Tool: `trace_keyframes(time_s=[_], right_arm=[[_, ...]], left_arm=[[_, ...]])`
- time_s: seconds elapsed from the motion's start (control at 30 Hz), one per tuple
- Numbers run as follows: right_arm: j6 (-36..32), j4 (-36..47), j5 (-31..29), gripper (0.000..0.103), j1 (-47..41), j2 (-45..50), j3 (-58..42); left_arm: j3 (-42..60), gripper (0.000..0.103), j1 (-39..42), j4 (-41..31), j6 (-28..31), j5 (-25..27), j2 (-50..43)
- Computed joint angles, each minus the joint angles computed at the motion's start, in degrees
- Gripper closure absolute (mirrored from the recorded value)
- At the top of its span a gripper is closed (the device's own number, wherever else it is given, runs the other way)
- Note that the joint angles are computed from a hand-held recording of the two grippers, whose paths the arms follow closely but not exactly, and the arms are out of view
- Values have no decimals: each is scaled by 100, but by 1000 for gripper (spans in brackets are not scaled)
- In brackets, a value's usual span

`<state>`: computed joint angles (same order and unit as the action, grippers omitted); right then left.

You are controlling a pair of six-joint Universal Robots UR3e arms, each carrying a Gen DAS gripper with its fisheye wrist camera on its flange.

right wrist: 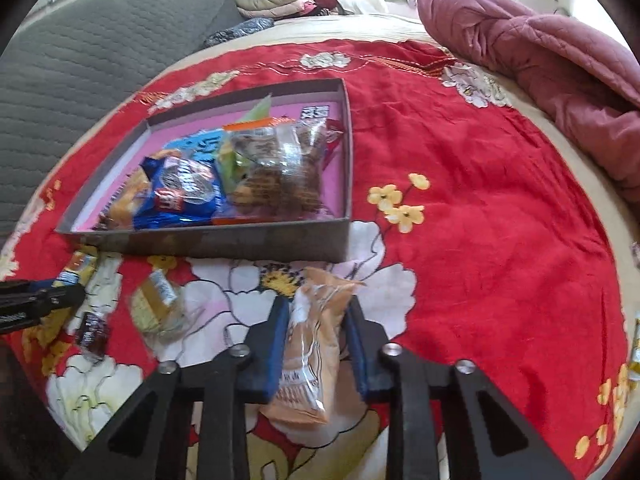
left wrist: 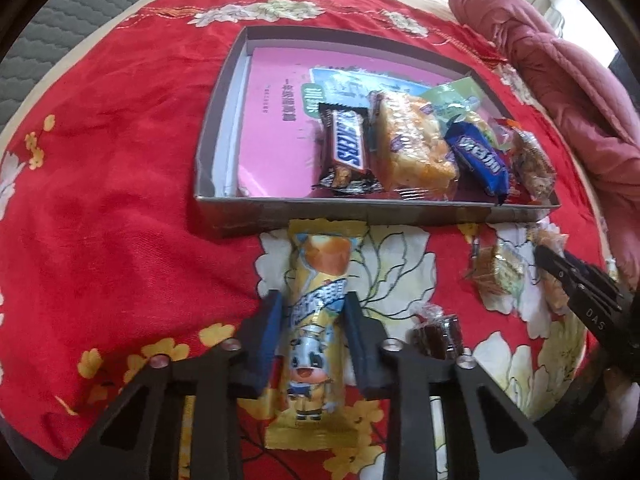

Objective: Organize snacks
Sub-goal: 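Grasp tan wafer bag with right tool while left grasps yellow cow-print bar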

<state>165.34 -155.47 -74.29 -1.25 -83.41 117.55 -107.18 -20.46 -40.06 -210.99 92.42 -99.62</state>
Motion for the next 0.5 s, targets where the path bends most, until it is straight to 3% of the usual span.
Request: trace_keyframes(time_s=[0.5], right_arm=[[-71, 396, 1343, 79, -650, -865, 436]], left_arm=[[-415, 82, 61, 336, -27, -186, 570]])
